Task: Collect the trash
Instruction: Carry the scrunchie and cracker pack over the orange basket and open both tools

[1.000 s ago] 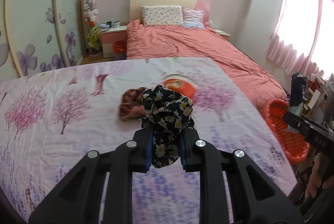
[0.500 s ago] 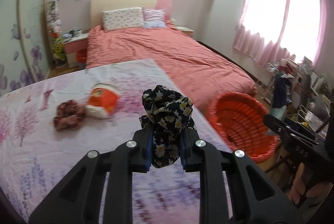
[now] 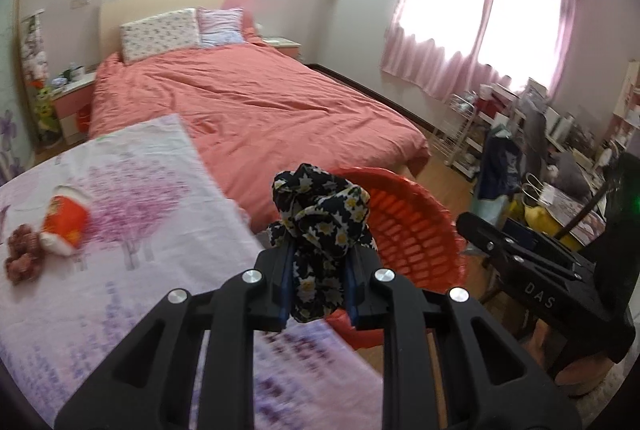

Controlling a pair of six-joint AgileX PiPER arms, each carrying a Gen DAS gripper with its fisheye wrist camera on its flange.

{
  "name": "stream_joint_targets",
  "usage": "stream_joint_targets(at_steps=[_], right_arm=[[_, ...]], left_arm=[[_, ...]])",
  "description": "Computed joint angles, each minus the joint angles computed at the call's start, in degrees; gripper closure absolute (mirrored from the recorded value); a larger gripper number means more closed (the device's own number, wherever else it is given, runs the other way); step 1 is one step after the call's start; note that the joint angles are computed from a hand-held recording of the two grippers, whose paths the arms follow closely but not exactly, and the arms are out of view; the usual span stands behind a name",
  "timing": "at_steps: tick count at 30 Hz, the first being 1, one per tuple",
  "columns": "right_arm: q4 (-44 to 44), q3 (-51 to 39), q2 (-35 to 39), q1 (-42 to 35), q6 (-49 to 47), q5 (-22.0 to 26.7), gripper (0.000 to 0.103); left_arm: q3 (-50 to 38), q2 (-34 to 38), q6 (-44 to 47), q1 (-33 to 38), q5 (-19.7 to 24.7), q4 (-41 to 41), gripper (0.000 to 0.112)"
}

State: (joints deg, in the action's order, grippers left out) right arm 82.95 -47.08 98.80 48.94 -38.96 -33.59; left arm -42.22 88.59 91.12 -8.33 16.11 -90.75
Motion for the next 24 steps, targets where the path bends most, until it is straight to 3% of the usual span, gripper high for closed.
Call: stream_joint_targets(at_steps=[9,15,17,22,24], right_arm=[[-6.98,2.26,0.82,-6.13,5.77,2.97,0.051],[-11.61,2.09,2.41,-9.82,8.04,6.85,0.048],[-12.50,1.97,2.92,-10.16,8.74,7.53,0.036],[-13.32,3.00,2.53,-10.77,10.49,8.48,0.033],[-11.98,3.40,2.10,-10.55,9.68,8.27,0.033]], left_arm=[[-8.16,11.47,2.06,-7.78,-2.48,-3.90,0.090],[-11.52,15.96,0.59,-9.36,-5.07,-2.87,0.071],[-12.07,17.10,-0.18,-8.89,-5.57,-2.08,0.061],[-12.21,18.11,-1.44,-7.48,-6.44,-0.60,0.054],[-11.32,17.75,2.13,-6.47,-7.00,-3.75,0.052]])
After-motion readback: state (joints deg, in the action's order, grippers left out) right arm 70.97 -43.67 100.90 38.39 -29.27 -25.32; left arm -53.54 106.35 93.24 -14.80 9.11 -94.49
